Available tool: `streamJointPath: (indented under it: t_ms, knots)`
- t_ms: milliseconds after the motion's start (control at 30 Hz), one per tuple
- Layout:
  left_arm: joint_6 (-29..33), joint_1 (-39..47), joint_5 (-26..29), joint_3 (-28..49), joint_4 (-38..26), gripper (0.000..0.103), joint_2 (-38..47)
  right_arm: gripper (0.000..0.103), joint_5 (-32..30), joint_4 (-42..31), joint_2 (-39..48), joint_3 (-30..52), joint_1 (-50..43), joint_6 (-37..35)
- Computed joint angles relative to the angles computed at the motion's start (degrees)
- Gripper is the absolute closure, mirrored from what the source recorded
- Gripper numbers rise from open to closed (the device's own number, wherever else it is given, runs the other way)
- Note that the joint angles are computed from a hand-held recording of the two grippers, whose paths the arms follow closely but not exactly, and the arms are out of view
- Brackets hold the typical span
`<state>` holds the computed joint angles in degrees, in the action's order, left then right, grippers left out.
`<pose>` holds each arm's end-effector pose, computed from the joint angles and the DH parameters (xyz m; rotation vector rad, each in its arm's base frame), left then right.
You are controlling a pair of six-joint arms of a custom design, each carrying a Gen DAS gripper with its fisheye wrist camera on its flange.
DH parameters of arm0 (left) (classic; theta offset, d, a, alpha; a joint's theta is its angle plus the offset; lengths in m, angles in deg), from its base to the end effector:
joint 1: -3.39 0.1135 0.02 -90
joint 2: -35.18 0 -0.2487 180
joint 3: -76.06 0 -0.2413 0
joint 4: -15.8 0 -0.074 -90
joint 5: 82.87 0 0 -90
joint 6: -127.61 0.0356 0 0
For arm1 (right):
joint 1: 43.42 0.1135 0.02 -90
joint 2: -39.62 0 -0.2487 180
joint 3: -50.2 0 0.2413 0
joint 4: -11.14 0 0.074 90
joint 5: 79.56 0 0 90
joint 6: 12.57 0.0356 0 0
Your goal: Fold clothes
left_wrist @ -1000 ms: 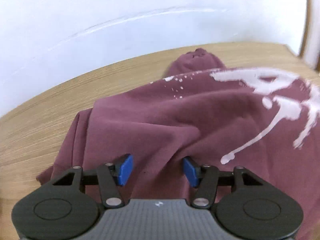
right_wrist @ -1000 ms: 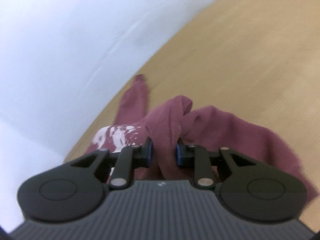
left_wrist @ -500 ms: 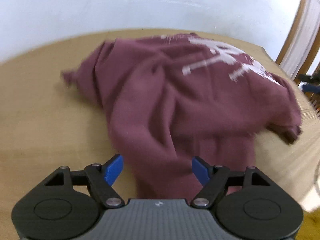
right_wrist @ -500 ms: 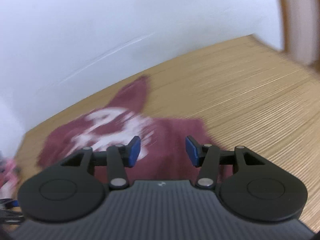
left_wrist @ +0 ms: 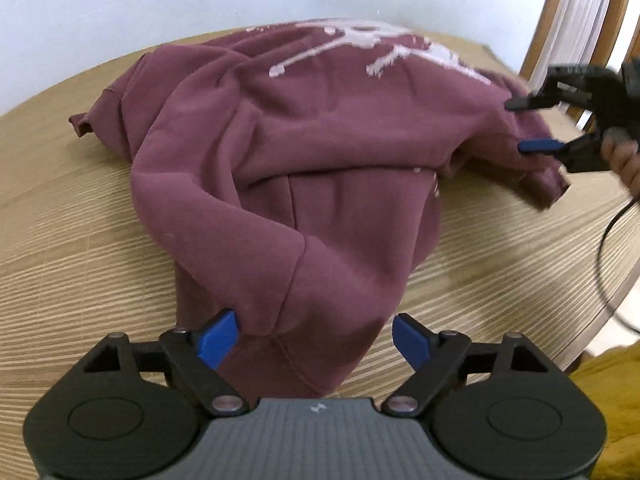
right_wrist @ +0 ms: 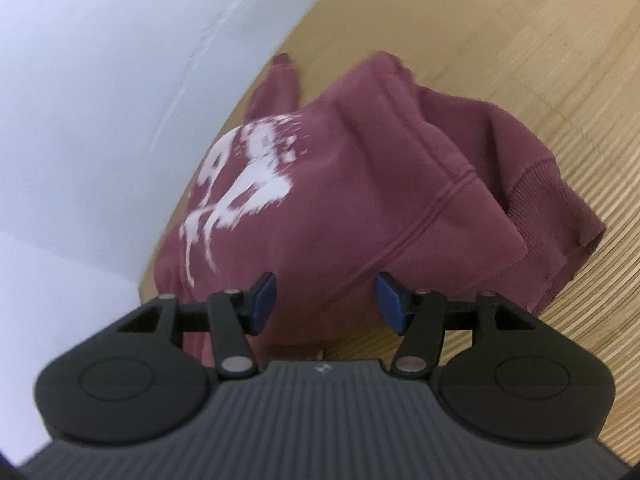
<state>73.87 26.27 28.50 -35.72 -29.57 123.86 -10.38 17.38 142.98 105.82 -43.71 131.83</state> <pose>0.2669 0.0986 0.1800 0.4059 2.5617 -0.1515 0.3201 0.0110 0.1058 0.9255 2.2217 0.8839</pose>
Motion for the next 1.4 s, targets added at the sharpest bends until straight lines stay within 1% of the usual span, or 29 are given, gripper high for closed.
streamJointPath:
  t_ms: [67,133,167,200,233,267,367,433,467,533,567,633,667,700,733,767,800,867,900,933,967,1033,1067,1100,1167,1233,1333,1367,1400]
  knots:
    - [0.3,0.8,0.3,-2.1,1.0,0.017,-2.6,0.046,-2.6,-4.0,-1.5,0.2,-1.4,1.9]
    - [0.3,2.0,1.5,-3.3,1.1,0.017,-3.8,0.044,-4.1,-5.0,-6.2,-3.8,-2.5,1.1]
    - [-0.2,2.4,1.9,-3.6,1.0,0.017,-3.8,0.043,-3.5,-6.8,-8.9,-5.4,-2.7,0.0]
    - [-1.1,2.0,1.4,-3.8,1.4,0.017,-3.5,0.040,-2.2,-8.8,-10.9,-6.3,-2.7,-1.1]
    - [-2.0,1.6,0.9,-4.0,1.8,0.017,-3.1,0.032,-0.3,-10.0,-12.2,-7.0,-2.5,-1.8]
    - [-2.4,1.2,0.7,-4.2,2.1,0.017,-2.8,0.027,1.7,-9.1,-12.1,-7.6,-2.2,-1.6]
    - [-2.9,-0.9,-0.2,-4.8,3.6,0.017,-2.2,0.026,5.1,-3.4,-6.5,-6.6,-1.1,1.1]
    - [-3.2,-2.3,-1.3,-5.7,5.5,0.017,-2.0,0.023,4.8,0.3,-1.1,-4.0,-0.3,4.2]
    - [-3.5,-3.0,-2.1,-6.4,6.8,0.017,-1.9,0.019,4.9,1.6,1.5,-2.5,0.2,5.9]
    - [-5.2,-4.8,-4.1,-7.9,11.0,0.016,-1.3,0.019,8.8,5.2,4.9,-0.6,2.4,8.2]
    - [-6.0,-5.8,-5.2,-8.7,13.0,0.016,-0.9,0.019,10.2,7.1,6.2,0.0,3.2,7.8]
    - [-6.9,-7.8,-7.6,-9.6,16.7,0.016,0.8,0.020,10.6,5.3,7.7,3.1,4.0,6.3]
    - [-7.0,-8.8,-9.0,-10.3,18.6,0.025,1.6,0.031,10.7,4.5,8.0,4.2,4.2,5.7]
    - [-7.8,-8.9,-9.5,-10.6,19.5,0.046,1.6,0.041,10.8,5.7,7.6,3.7,4.2,5.7]
    - [-8.6,-9.0,-9.9,-10.9,20.5,0.049,1.7,0.069,10.9,7.0,7.1,3.3,4.2,5.7]
    - [-9.3,-9.1,-10.4,-11.3,21.4,0.067,1.8,0.080,11.0,8.2,6.7,2.9,4.1,5.7]
    - [-10.6,-8.0,-9.4,-10.3,20.5,0.085,1.4,0.081,11.1,10.2,5.7,1.9,3.9,6.1]
    - [-13.0,-5.8,-9.1,-8.9,20.3,0.088,-0.9,0.082,11.1,17.8,1.3,-2.7,2.4,8.3]
    - [-14.0,-4.6,-9.7,-7.7,20.5,0.089,-2.3,0.083,11.9,19.9,-1.6,-4.1,1.9,7.7]
    - [-15.2,-3.4,-10.2,-6.4,20.8,0.090,-3.5,0.084,12.5,20.6,-4.6,-4.9,1.3,6.9]
    - [-16.5,-1.8,-10.1,-4.5,21.0,0.090,-4.7,0.090,12.4,21.7,-7.6,-5.6,0.4,6.6]
    - [-17.4,1.1,-9.2,0.5,20.9,0.090,-5.8,0.090,10.6,23.9,-13.9,-6.4,-1.9,6.8]
    - [-17.3,2.0,-9.6,2.4,22.1,0.090,-6.6,0.090,9.9,24.4,-16.8,-6.2,-2.8,6.6]
    - [-17.2,3.0,-10.0,4.4,23.3,0.090,-7.1,0.090,9.9,23.4,-19.7,-5.7,-2.9,4.8]
    - [-18.1,4.9,-8.8,9.2,22.7,0.090,-7.5,0.090,10.2,21.6,-25.5,-5.0,-2.4,0.6]
    - [-17.4,6.2,-8.1,12.7,20.9,0.086,-7.2,0.090,9.5,21.0,-30.9,-5.7,-1.7,-0.8]
    - [-13.4,7.2,-8.0,11.7,19.3,0.064,-7.7,0.090,11.8,15.8,-39.9,-8.6,0.1,-5.8]
    - [-12.7,7.6,-6.5,10.8,16.9,0.050,-7.4,0.090,13.1,13.7,-42.6,-9.7,0.6,-7.5]
    - [-11.8,8.1,-5.0,10.0,14.5,0.040,-7.1,0.090,14.4,11.3,-45.2,-10.9,0.9,-9.1]
